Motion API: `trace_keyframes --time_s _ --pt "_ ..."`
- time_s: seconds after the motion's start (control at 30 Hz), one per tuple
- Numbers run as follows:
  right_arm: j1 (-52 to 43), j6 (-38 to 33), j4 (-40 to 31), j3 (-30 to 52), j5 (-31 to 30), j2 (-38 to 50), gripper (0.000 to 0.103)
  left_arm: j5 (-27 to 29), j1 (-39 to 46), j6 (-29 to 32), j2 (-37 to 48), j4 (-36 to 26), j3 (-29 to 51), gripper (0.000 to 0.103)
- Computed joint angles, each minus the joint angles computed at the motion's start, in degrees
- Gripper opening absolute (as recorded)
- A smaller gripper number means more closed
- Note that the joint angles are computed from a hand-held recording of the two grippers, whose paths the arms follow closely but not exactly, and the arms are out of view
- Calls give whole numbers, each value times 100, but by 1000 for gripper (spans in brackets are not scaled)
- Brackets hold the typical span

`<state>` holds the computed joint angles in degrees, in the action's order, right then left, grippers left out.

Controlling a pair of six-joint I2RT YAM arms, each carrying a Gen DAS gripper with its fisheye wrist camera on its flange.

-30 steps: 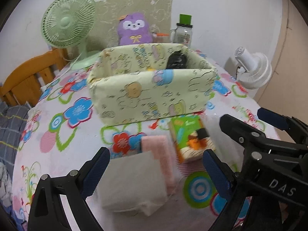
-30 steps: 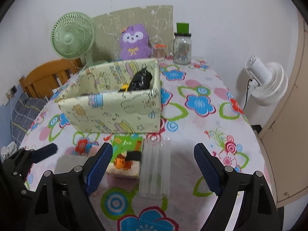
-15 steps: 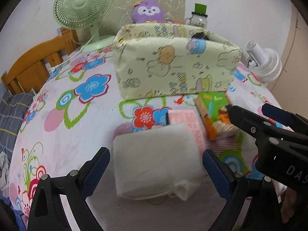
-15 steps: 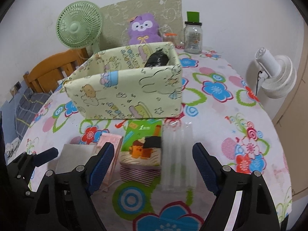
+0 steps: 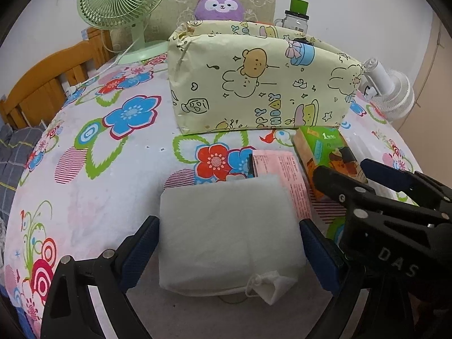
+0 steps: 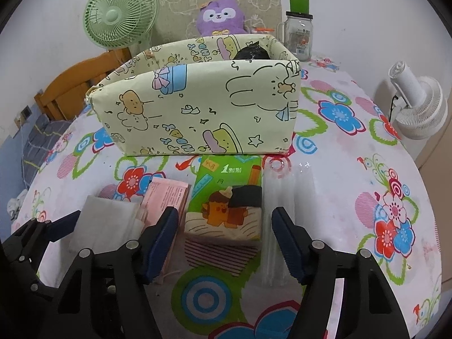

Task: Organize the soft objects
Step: 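Lower the left gripper onto the white folded pad while the right gripper lowers onto the green snack box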

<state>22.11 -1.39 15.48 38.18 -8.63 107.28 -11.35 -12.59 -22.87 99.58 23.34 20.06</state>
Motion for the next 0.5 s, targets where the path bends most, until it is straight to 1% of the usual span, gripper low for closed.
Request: trace_keyframes --time_s 0.03,0.13,0.17,0.2,0.33,0.5 --pt "29 -12 0 23 64 17 65 35 26 8 3 32 -11 93" --pt "116 -35 -16 85 166 69 64 131 101 35 -8 101 -33 89" --pt "143 -40 -23 107 172 87 62 170 131 61 -11 136 -41 88" --pt "173 -73 -96 171 111 136 56 188 147 74 -28 137 -42 86" --pt "242 -52 -148 282 170 231 56 157 144 167 -86 122 -49 82" --pt "260 27 -187 375 174 306 56 177 174 167 -132 86 -28 80"
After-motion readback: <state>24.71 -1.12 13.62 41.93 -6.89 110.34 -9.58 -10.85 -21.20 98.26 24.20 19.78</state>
